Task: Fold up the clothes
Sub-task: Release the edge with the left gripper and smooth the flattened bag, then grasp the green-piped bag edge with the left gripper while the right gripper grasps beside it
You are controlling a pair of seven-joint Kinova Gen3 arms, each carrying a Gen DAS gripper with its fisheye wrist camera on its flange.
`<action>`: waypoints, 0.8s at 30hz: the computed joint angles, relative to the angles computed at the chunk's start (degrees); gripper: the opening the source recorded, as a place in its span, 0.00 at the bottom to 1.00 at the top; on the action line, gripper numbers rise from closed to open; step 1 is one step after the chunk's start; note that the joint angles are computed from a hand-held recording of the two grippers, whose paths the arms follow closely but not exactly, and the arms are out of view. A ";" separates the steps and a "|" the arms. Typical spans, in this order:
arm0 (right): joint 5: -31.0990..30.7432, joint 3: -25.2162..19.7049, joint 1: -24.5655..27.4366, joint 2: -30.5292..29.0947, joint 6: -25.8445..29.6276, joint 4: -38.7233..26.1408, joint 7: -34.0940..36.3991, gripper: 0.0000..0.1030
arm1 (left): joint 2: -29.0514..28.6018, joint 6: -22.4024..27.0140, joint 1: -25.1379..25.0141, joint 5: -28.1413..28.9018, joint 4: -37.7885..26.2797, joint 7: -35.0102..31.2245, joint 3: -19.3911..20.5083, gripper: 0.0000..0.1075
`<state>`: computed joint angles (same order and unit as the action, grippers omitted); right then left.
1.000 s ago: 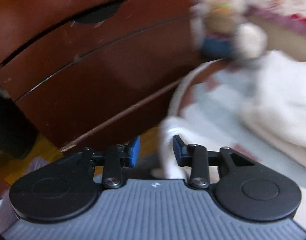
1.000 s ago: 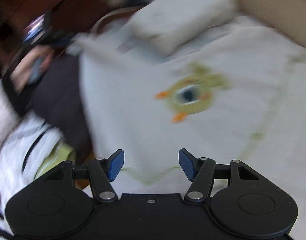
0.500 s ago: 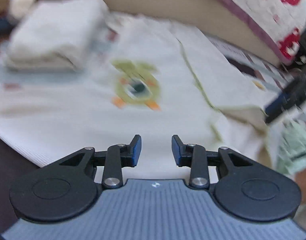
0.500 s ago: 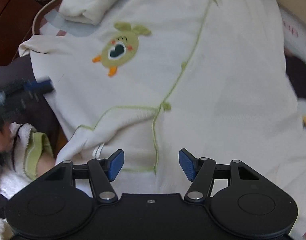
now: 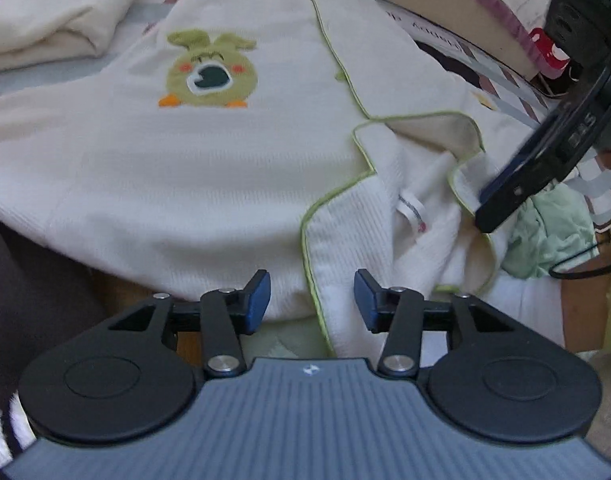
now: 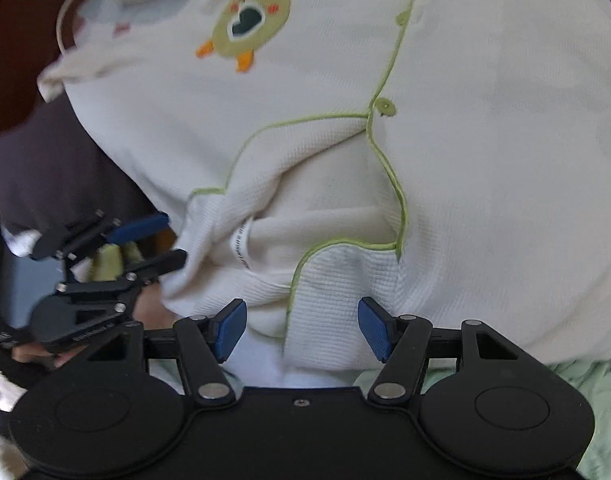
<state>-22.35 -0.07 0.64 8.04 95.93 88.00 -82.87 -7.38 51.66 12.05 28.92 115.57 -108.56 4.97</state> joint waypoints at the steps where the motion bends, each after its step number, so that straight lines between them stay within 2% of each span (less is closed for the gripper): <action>1: 1.77 -0.82 -1.23 0.51 -0.22 -0.32 0.04 0.66 | 0.15 0.29 0.01 0.38 0.05 -0.19 -0.07 0.45; 5: 7.79 -2.96 -5.84 2.85 -0.64 -0.98 -0.55 0.66 | 0.50 -0.01 0.87 -1.33 -0.31 3.10 1.57 0.48; 7: 8.97 -3.20 -6.86 3.41 -0.40 -1.29 -0.35 0.62 | 0.53 0.19 1.38 -0.64 -0.09 2.99 1.50 0.51; 9: 9.21 -2.79 -6.82 3.39 -0.13 -1.73 -0.50 0.39 | 0.84 0.47 1.70 0.42 0.25 2.42 1.32 0.53; 10: 9.20 -2.53 -6.55 3.28 0.05 -1.97 -0.43 0.19 | 1.05 0.55 1.83 0.68 0.35 2.38 1.38 0.53; 11: 8.26 -2.08 -5.66 3.33 0.69 -2.25 0.25 0.06 | 1.48 0.40 1.96 0.04 0.21 3.15 1.82 0.53; 12: 6.94 -1.59 -4.47 3.45 1.76 -2.57 1.24 0.06 | 1.86 0.19 2.15 -0.65 0.05 3.85 2.24 0.49; 13: 5.62 -1.13 -3.23 3.61 2.95 -2.90 2.22 0.05 | 1.95 -0.15 2.39 -1.38 -0.14 4.01 2.56 0.24; 14: 4.73 -0.89 -2.21 3.54 4.07 -3.18 3.56 0.05 | 1.67 -0.10 2.61 -1.81 -0.49 3.46 2.62 0.08; 16: 4.41 -0.74 -0.97 3.13 6.60 -4.20 6.29 0.05 | -0.21 0.70 2.55 -1.30 -1.25 0.79 2.25 0.07; 19: 0.86 0.36 2.28 3.73 12.19 -6.71 10.30 0.05 | -4.12 5.83 2.41 1.30 -4.17 -2.90 -1.03 0.07; 24: -5.63 0.52 6.79 5.82 20.66 -10.89 17.65 0.05 | -6.64 14.07 1.44 0.07 -9.06 -5.07 -3.31 0.07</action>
